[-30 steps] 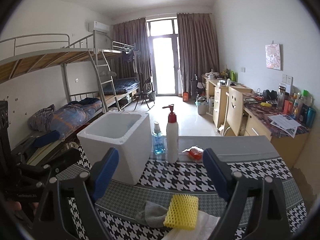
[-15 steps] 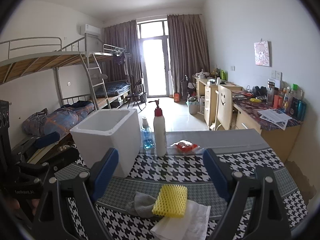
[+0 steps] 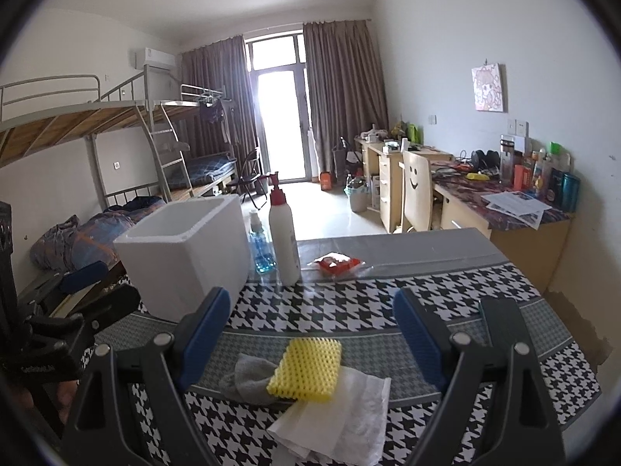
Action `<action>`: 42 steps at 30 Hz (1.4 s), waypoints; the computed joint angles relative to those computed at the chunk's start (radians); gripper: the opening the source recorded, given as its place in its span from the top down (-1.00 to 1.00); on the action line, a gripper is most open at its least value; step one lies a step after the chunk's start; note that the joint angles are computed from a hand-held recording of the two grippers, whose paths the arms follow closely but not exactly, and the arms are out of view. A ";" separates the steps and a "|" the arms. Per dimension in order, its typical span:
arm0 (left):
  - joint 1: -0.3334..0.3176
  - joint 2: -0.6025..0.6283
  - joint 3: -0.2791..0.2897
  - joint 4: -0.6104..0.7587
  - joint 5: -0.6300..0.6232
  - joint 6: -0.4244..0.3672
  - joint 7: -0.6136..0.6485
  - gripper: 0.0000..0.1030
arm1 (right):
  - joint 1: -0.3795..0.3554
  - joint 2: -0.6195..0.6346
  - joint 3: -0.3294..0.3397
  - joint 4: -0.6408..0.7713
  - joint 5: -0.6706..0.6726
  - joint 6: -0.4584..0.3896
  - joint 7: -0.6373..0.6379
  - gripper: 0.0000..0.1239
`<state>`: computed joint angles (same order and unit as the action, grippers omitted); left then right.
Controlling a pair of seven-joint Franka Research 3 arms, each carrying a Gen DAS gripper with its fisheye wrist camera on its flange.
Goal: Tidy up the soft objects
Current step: 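Move both tools toward the yellow sponge and grey cloth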
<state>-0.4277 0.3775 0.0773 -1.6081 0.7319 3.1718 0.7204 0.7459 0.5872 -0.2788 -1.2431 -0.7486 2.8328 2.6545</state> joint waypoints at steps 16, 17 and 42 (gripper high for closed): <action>0.127 0.073 -0.214 0.046 -0.207 -0.116 0.283 -0.98 | -0.035 -0.002 0.032 -0.046 0.051 -0.012 -0.038 -0.44; 0.136 0.079 -0.230 0.053 -0.225 -0.126 0.309 -0.98 | -0.035 0.001 0.033 -0.046 0.060 -0.012 -0.043 -0.44; 0.147 0.168 -0.275 0.140 -0.414 -0.281 0.514 -0.98 | -0.097 0.094 0.115 0.033 0.344 -0.089 -0.281 -0.44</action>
<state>-0.2808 0.5457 -0.1973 -1.4681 0.3184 2.8910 1.2346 0.6486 0.6816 -0.1641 -1.2104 -0.4048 2.7435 2.3738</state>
